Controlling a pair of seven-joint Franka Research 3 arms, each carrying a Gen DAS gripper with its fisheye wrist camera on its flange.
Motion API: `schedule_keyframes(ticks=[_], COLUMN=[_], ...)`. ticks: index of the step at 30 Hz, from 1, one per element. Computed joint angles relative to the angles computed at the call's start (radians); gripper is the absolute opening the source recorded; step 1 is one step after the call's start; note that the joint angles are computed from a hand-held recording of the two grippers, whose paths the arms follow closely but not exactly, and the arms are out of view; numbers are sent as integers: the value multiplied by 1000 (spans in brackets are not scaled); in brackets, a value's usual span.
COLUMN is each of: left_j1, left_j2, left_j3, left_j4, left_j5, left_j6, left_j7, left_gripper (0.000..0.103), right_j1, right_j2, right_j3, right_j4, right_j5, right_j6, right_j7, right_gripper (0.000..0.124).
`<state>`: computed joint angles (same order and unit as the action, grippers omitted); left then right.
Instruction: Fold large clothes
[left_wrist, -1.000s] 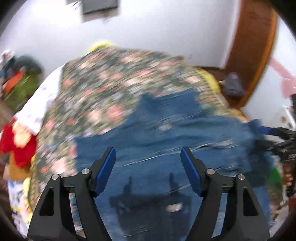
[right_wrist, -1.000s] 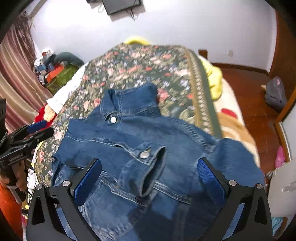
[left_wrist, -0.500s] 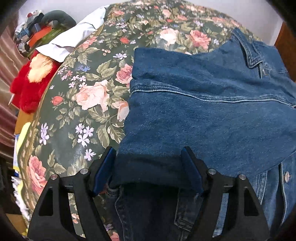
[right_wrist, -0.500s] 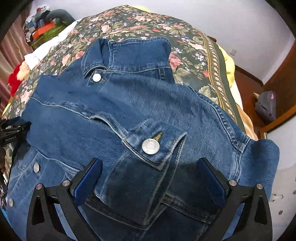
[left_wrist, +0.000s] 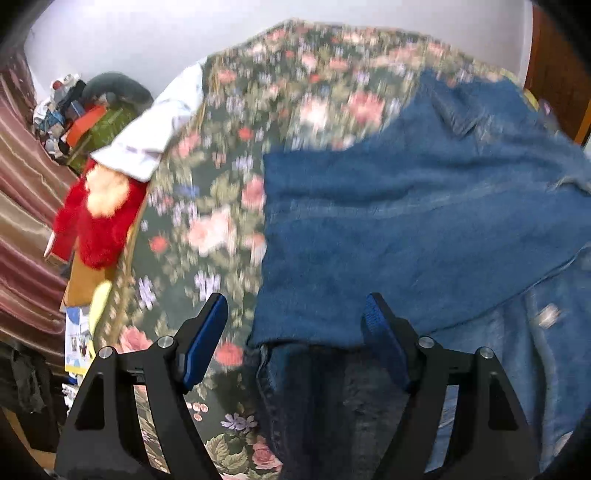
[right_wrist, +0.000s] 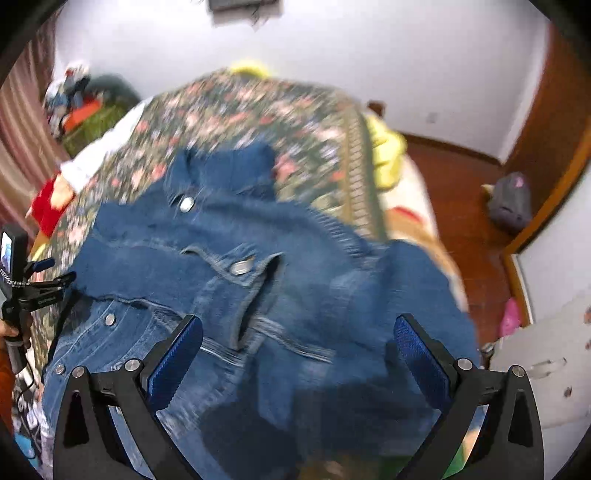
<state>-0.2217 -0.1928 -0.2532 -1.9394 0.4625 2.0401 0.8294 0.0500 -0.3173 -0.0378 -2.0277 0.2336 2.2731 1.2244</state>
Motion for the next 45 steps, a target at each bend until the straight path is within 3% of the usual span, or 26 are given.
schedule_keyframes(ticks=[6, 13, 19, 23, 26, 30, 36, 38, 40, 45], left_j1=[-21, -79, -155, -193, -213, -219, -205, -207, -211, -219], left_j2=[87, 271, 446, 535, 569, 568, 553, 552, 551, 525], left_j3=[-16, -22, -19, -10, -2, 8, 9, 10, 10, 13], left_j4=[148, 363, 568, 658, 689, 672, 638, 636, 636, 622], left_j5=[10, -104, -126, -141, -154, -163, -194, -189, -180, -146], left_j6=[48, 99, 31, -15, -35, -5, 29, 31, 29, 25], left_j7=[-3, 60, 86, 127, 139, 127, 110, 106, 102, 94], left_gripper=[76, 76, 76, 76, 76, 76, 80, 80, 80, 79], right_j1=[-92, -200, -261, -274, -282, -306, -318, -316, -306, -258], right_j2=[-54, 4, 58, 100, 161, 214, 277, 295, 295, 215], right_j3=[-64, -163, -192, -211, -222, -217, -189, -178, -164, -132], right_j4=[-44, -45, -60, -57, -31, -23, -1, 14, 26, 8], right_j5=[-2, 93, 152, 262, 383, 480, 504, 482, 433, 369], right_j6=[7, -136, -201, -234, -292, -291, -223, -190, -143, 22], right_j7=[69, 155, 176, 151, 151, 176, 232, 249, 255, 201], right_gripper=[103, 103, 103, 99, 89, 85, 51, 32, 21, 15])
